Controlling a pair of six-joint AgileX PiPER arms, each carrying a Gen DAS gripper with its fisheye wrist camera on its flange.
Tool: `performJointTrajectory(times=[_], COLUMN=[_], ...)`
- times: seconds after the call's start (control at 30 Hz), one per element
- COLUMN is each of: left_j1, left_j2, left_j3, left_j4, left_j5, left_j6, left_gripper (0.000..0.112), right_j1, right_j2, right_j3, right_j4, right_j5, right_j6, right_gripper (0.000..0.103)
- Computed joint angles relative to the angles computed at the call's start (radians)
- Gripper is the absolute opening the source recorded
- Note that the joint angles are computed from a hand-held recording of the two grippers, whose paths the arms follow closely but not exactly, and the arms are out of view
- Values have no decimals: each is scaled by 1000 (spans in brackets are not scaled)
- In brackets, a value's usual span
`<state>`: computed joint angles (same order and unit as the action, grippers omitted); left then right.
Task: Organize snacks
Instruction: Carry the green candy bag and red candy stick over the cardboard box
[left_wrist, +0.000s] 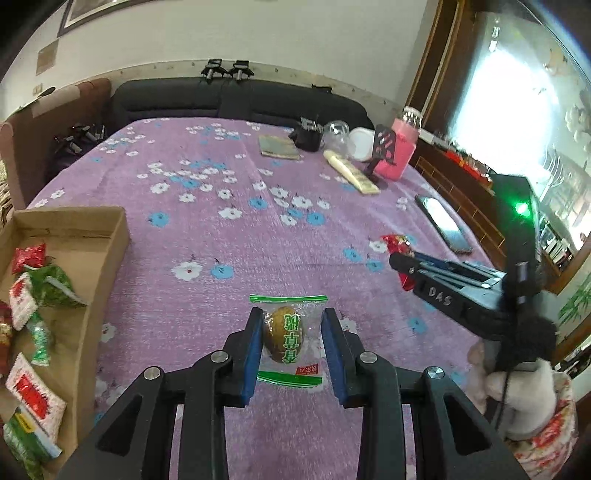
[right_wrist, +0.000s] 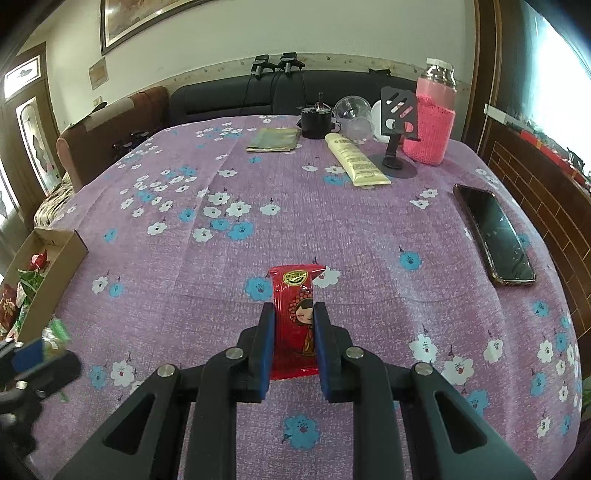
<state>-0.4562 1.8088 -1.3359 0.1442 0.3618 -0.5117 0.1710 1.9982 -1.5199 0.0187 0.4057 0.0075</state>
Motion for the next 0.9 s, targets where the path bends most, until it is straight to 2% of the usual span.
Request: performJointTrajectory(times=[0.2, 0.47, 0.67, 0.8, 0.9], left_j1=[5, 58, 110, 146, 186], left_j2=[-106, -284, -422, -485, -524], left_j3=[85, 258, 361, 421, 472], left_j4=[101, 229, 297, 279, 193], left_j5=[-25, -66, -64, -96, -131], left_j6=[-105, -266, -344, -339, -263], left_gripper=[32, 32, 33, 33, 33], right_j1=[29, 103, 189, 251, 295], right_j2=[-28, -82, -126, -158, -176], right_j3=[45, 137, 177, 189, 188], right_j4=[-130, -540, -807, -834, -869], right_j5=[-53, -129, -86, -46, -15], right_j6=[100, 458, 681, 686, 700], right_gripper=[19, 19, 19, 19, 19])
